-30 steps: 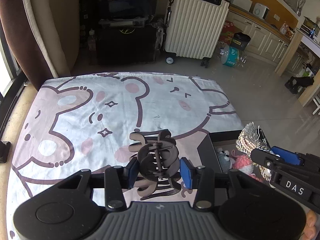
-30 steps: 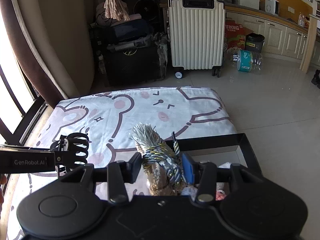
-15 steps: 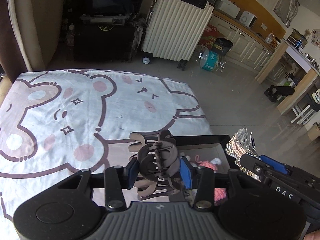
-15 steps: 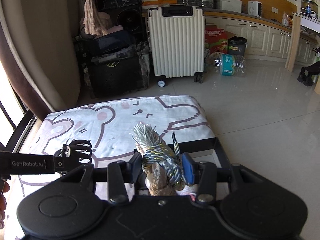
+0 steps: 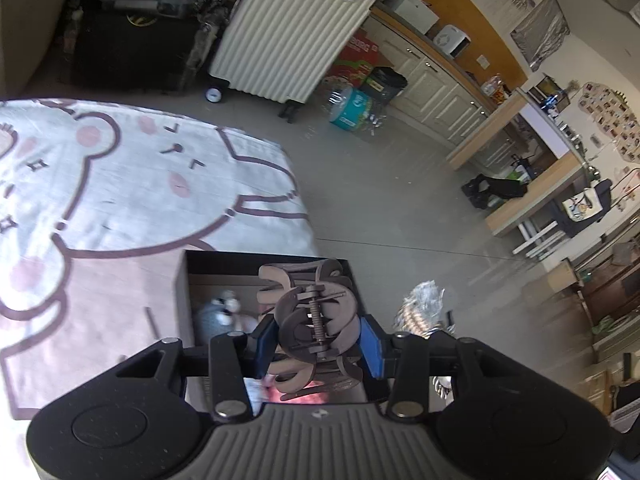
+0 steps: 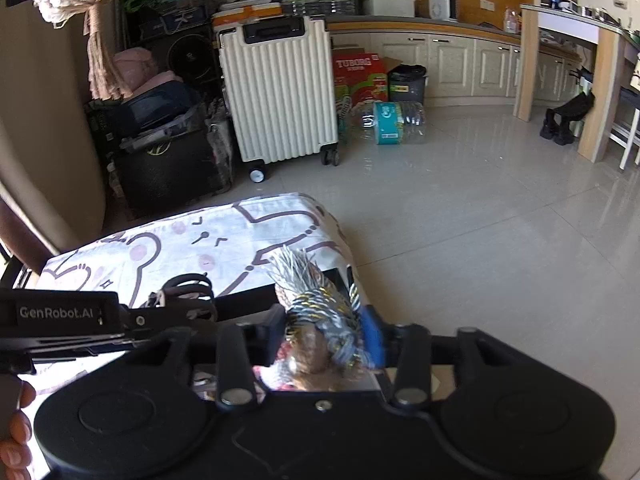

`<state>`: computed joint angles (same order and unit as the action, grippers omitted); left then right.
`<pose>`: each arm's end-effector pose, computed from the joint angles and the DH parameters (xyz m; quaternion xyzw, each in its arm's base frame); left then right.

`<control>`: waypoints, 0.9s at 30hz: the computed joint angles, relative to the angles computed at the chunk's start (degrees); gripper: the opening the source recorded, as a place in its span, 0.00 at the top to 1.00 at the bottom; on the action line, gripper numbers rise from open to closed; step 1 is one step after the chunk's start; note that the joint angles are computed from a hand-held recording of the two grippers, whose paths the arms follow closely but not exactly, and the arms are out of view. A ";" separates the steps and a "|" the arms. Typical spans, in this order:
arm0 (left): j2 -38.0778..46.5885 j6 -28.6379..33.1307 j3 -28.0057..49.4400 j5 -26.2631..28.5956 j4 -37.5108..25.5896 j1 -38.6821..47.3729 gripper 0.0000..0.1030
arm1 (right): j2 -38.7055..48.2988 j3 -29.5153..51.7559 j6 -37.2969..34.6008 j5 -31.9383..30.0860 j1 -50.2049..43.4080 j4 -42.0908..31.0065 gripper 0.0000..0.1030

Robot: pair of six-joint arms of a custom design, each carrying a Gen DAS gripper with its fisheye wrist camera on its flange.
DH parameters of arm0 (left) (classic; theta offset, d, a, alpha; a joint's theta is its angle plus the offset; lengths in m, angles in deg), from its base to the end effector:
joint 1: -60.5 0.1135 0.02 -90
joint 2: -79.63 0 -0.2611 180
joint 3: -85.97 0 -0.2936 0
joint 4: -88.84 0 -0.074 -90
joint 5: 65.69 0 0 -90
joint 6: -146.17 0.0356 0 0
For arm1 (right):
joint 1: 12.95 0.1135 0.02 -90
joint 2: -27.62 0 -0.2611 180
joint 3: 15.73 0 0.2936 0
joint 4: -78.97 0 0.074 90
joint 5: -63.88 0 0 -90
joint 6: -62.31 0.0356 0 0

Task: Organize objects
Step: 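Lower the rope toy and hair claw into the black box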

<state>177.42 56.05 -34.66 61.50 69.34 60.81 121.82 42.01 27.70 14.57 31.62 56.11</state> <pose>0.3399 -0.0197 0.1030 0.0847 0.9112 -0.3060 0.2624 0.2491 0.2128 0.1126 0.1768 0.8915 -0.0257 0.4163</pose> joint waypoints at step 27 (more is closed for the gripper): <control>11.40 -5.99 7.33 -0.70 6.67 -3.48 0.56 | 4.55 -5.78 -0.61 -11.42 -7.63 11.39 0.90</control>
<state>188.82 50.06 -27.33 60.80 76.01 57.33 126.37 36.23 27.09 3.15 23.99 67.50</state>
